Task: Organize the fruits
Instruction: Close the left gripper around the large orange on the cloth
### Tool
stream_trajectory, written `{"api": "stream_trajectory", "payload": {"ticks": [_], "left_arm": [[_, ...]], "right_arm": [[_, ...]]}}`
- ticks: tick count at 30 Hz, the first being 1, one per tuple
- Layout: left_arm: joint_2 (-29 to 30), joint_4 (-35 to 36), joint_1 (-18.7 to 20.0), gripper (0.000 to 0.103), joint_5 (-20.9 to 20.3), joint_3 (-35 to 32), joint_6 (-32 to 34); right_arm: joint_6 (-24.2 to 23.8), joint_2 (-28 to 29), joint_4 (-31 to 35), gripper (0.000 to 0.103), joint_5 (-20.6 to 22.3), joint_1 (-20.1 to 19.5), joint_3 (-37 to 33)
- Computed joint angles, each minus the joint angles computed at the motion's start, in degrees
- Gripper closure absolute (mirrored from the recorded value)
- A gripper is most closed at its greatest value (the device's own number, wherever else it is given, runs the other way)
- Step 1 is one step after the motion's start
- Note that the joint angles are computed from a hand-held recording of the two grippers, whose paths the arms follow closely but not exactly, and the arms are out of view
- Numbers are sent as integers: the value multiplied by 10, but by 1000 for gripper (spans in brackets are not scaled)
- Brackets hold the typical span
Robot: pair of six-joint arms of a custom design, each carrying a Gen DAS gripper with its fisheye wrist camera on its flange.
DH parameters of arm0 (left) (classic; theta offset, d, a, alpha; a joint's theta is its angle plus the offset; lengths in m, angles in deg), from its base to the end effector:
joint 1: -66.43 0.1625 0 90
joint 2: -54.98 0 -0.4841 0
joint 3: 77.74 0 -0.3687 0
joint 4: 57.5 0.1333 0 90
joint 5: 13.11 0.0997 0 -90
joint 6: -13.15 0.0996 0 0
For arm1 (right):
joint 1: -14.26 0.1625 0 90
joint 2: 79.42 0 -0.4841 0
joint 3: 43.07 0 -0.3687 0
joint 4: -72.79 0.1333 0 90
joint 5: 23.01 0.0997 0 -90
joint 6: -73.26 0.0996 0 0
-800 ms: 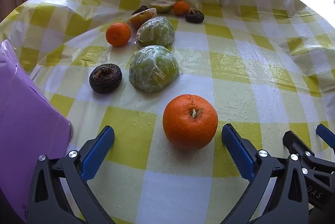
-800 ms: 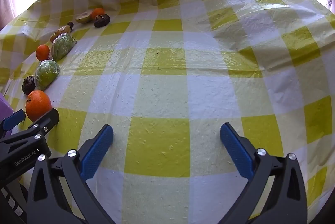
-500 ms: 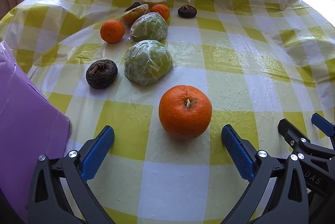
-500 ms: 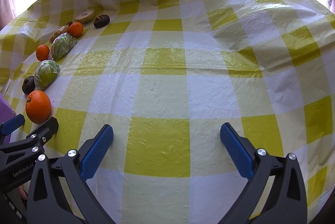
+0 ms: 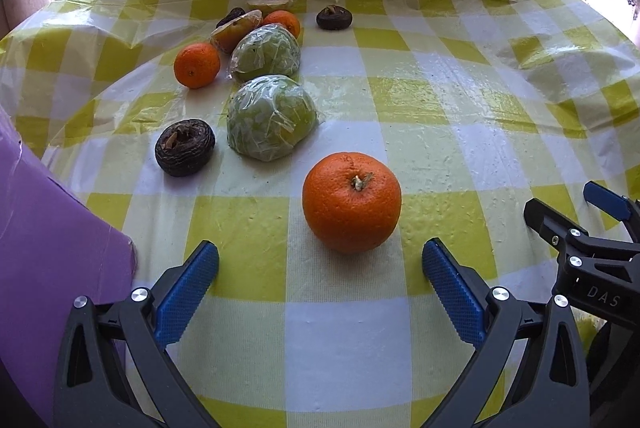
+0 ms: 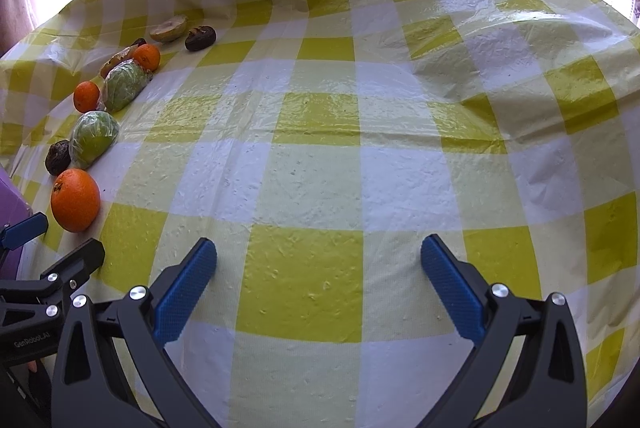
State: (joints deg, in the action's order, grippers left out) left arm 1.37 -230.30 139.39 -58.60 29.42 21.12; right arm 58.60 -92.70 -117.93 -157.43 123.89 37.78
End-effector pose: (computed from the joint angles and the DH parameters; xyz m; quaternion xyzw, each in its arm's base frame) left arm 0.0102 -0.6599 0.2424 0.1005 0.8950 -0.2619 0.3468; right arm 0.3065 -0.6702 -0.0721 0.1585 -0.8797 0.2796 0.3505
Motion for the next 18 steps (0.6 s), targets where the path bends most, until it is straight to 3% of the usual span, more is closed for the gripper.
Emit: {"api": "stream_trajectory", "payload": {"ticks": [3,6,16,18], "left_arm": [[7,-24,-3,9,10,-5,14],[16,-39,-5,21,15,-10,38],[22,-65,2,22,-15,-16,67],[23,-60,2,15,-15,-18,63]], "right_arm": [[-5,-2,7,1,5,-1,0],[-8,-5,13,1,10,-3,1],[-8,-6,14,1,12,-3,1],[-8,-6,14,1,12,-3,2]]}}
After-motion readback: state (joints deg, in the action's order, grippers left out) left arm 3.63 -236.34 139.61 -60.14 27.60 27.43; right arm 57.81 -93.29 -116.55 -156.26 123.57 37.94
